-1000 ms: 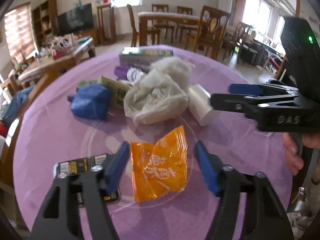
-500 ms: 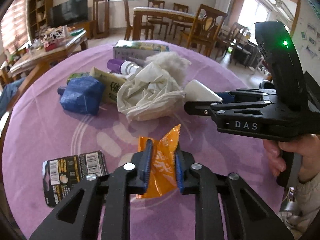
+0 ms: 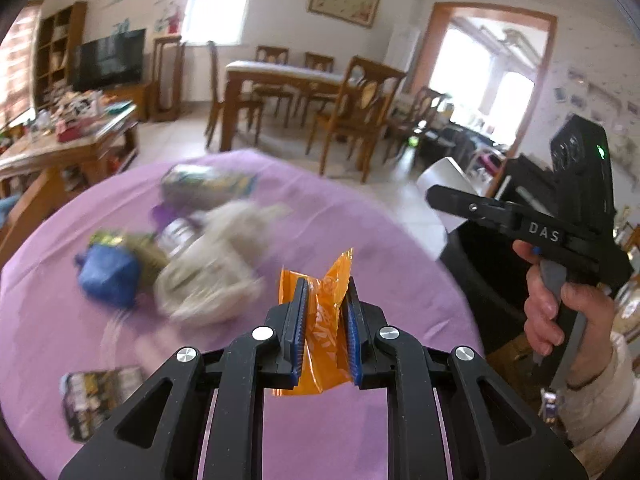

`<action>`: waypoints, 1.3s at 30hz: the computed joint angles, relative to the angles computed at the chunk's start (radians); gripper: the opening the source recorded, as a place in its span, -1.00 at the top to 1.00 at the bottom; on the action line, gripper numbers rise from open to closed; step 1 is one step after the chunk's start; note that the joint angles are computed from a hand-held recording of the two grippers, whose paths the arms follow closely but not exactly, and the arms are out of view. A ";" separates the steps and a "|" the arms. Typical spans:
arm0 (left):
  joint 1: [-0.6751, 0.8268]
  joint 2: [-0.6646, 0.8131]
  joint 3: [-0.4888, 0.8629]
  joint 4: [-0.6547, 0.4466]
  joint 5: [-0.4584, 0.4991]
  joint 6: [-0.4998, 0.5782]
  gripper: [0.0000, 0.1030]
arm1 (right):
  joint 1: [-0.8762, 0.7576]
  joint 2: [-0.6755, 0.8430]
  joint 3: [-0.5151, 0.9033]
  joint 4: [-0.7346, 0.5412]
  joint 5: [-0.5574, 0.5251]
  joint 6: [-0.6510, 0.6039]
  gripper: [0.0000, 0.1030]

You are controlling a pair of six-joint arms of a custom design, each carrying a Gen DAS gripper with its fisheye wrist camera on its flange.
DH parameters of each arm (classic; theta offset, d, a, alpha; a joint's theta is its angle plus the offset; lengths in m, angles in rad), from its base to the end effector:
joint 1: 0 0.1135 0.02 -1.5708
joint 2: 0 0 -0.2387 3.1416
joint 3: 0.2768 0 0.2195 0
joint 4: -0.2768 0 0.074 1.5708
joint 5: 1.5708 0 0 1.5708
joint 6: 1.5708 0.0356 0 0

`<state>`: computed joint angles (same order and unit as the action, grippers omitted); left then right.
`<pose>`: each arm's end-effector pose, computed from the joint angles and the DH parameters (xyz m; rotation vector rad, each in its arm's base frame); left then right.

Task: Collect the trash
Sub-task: 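Grasp the orange wrapper with the left tool while the right tool grasps the white cylinder, then carry both items over the black bin and open both tools to drop them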

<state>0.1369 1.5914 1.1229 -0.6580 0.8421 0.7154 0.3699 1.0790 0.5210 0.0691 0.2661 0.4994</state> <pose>0.2834 0.0122 0.2221 0.8822 2.1458 -0.7258 0.2027 0.0686 0.2121 0.2964 2.0302 0.2691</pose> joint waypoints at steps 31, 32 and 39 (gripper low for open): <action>-1.126 0.174 -0.066 0.665 -0.369 -0.635 0.65 | -1.467 -0.792 -0.272 -0.473 -0.909 -0.303 0.24; -1.132 0.174 -0.068 0.669 -0.371 -0.630 0.58 | -1.461 -0.789 -0.276 -0.466 -0.903 -0.299 0.23; -1.122 0.087 -0.213 0.824 -0.436 -0.606 -0.90 | -1.602 -0.813 -0.286 -0.486 -1.039 -0.301 -0.74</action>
<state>-0.9846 1.6785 0.9100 0.1660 0.4065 0.1094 -1.2320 0.2657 0.2350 -0.4170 -0.7732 0.1980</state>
